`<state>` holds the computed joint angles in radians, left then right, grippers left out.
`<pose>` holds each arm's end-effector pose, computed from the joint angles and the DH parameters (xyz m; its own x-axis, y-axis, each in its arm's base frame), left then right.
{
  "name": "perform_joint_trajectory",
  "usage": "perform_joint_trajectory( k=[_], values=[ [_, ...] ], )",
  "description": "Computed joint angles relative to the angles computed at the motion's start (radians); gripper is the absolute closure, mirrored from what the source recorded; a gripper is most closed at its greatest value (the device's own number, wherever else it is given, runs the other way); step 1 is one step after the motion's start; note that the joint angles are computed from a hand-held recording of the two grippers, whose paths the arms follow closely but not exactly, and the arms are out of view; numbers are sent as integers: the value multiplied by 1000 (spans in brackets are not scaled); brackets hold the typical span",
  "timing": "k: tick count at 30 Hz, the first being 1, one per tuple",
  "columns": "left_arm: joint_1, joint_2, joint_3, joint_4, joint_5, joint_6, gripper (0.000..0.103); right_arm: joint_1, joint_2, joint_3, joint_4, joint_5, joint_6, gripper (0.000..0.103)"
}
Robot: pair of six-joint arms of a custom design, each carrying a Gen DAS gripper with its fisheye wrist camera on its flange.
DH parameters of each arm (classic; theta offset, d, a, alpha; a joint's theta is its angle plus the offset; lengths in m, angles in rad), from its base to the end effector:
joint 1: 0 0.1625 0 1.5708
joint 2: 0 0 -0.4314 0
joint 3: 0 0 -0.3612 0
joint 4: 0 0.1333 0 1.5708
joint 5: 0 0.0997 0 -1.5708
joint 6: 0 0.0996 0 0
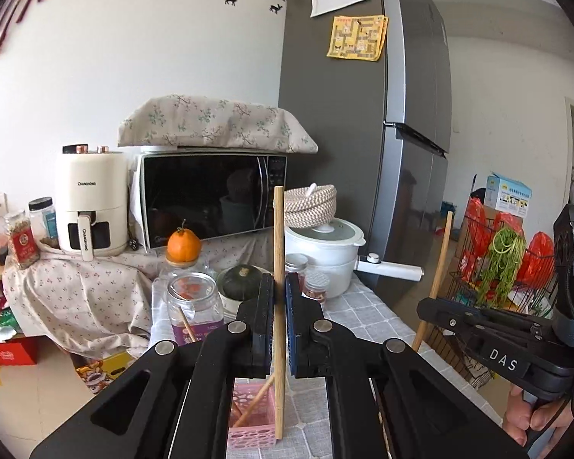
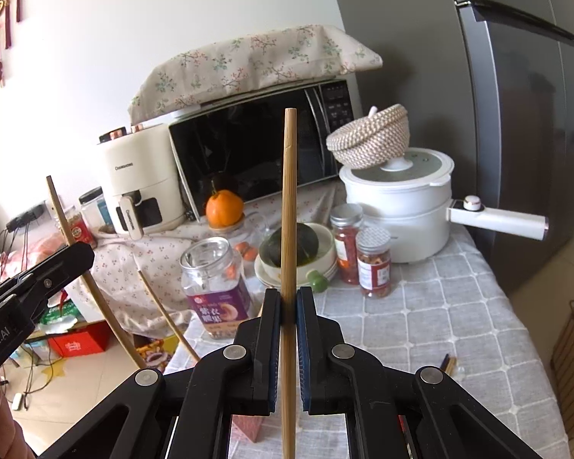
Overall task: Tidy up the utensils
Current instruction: 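Carry the wooden chopstick with the left tool and release it into the pink holder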
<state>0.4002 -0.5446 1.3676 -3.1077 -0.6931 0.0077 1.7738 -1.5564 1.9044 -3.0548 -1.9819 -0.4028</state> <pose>-0.5920 -0.4784 0.1384 -0.7075 0.3945 -0.5864 0.7016 0.2914 -0.6503 0.1864 -0.4420 0.5226 -0.8599 -0.0052 0.5104 -0.4587 0.4463 -0.7684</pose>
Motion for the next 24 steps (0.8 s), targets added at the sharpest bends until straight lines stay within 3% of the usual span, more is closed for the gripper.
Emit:
perform_joint_trajectory(
  k=[4,7,13,24],
  values=[
    [23,44,-19,-149,15,99,97,-1,32,-7,-29,25,15,97],
    [49,75,-40,-180,21,124,97,-5,57,-4,-76,50,17,97],
    [91,111,-59,-96,24,99,97,-21,106,0,-180,125,18,97],
    [109,113,-62,56,40,19,94,-32,182,-24,-239,126,53,97]
  ],
)
